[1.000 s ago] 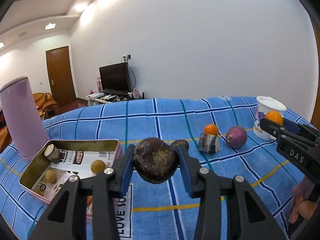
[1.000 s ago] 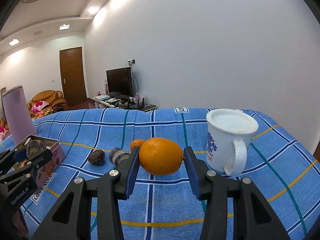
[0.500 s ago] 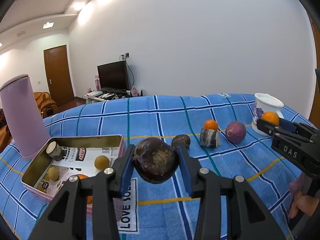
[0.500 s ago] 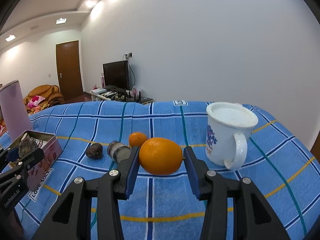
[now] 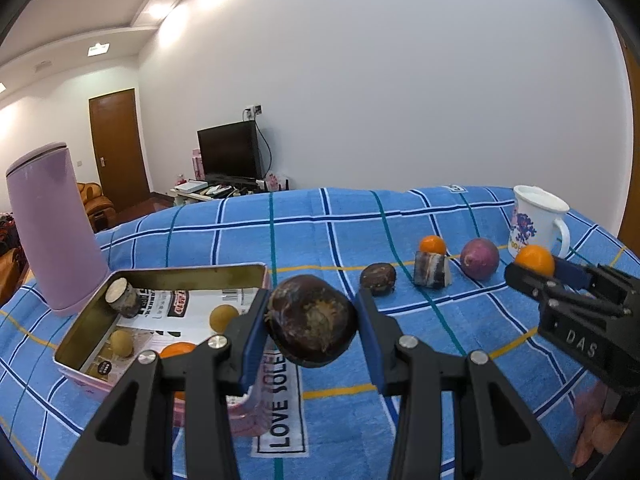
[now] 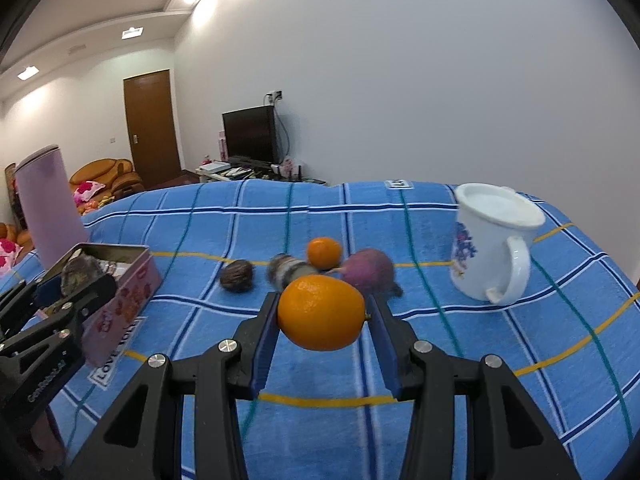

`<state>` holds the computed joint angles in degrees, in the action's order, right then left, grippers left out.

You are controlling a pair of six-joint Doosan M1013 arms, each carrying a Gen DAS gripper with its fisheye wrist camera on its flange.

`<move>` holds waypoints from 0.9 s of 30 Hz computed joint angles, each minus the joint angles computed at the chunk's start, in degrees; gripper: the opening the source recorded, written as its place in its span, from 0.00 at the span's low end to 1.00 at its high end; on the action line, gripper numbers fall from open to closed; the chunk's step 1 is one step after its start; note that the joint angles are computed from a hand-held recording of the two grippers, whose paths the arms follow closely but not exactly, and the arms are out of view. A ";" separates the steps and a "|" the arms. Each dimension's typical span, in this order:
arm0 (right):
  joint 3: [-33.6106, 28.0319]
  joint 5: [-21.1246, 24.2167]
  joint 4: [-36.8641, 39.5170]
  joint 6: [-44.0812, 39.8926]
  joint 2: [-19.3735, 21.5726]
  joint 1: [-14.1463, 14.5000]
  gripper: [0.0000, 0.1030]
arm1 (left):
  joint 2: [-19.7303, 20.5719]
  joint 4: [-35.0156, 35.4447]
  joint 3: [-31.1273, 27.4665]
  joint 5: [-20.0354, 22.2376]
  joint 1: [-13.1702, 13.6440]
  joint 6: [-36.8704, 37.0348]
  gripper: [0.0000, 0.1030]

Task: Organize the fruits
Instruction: 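Lift the brown fruit with the left tool while the right tool carries the mandarin toward the tin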

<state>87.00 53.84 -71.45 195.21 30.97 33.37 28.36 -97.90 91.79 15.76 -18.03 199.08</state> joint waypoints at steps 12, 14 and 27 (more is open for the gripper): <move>-3.92 -3.13 2.20 -2.72 2.40 0.91 0.45 | -0.01 -0.66 -0.61 1.56 2.24 -0.84 0.43; -4.80 -3.69 2.74 -3.53 2.90 1.01 0.45 | 0.11 -0.54 -1.07 1.62 2.74 -1.24 0.43; -12.75 -7.80 2.79 -6.19 7.42 1.68 0.45 | 3.00 -2.92 -6.51 -2.86 5.70 -0.89 0.43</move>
<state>74.26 46.03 -68.66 189.03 38.39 35.05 31.36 -100.82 85.29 12.90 -12.33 198.19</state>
